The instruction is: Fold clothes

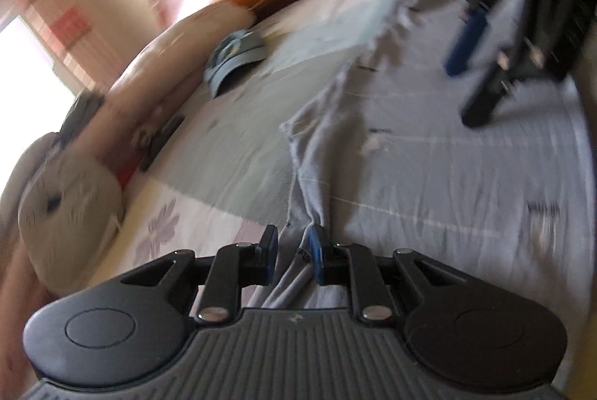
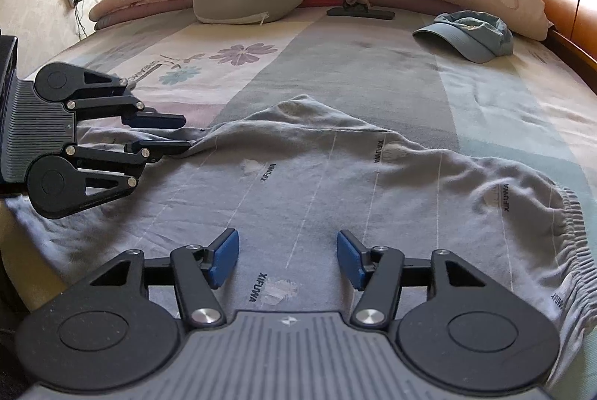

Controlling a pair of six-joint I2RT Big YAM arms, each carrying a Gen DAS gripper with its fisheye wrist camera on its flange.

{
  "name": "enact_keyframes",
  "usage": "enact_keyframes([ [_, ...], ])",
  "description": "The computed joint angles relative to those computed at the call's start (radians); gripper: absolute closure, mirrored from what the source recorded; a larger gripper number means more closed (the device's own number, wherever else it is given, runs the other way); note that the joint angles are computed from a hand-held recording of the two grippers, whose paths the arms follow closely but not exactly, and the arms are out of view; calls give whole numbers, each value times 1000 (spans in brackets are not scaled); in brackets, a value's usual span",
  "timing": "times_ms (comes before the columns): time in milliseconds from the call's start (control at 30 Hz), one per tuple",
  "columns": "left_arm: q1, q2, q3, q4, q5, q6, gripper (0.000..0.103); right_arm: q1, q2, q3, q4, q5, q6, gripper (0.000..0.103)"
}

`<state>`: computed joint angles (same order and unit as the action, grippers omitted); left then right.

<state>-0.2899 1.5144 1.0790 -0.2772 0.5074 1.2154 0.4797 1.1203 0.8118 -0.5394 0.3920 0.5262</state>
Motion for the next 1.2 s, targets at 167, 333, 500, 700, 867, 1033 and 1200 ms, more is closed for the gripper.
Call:
enact_keyframes([
  [167,20,80,174,-285,72,124,95,-1,-7,-6,5,-3,5,39],
  [333,14,187,392,-615,61,179,95,-3,-11,-7,7,-6,12,39],
  [500,-5,184,400,-652,6,227,101,-1,-22,-13,13,-12,23,39],
  [700,-16,131,321,-509,-37,145,103,-1,-40,-25,25,-11,47,39],
  [867,-9,139,318,-450,-50,12,103,-11,-74,-46,41,-11,72,39],
  [1033,-1,148,346,-471,-30,-31,92,-17,-89,-54,36,-4,90,39],
  [1200,1,159,395,-481,33,-179,93,-19,-90,-55,44,-6,89,39],
])
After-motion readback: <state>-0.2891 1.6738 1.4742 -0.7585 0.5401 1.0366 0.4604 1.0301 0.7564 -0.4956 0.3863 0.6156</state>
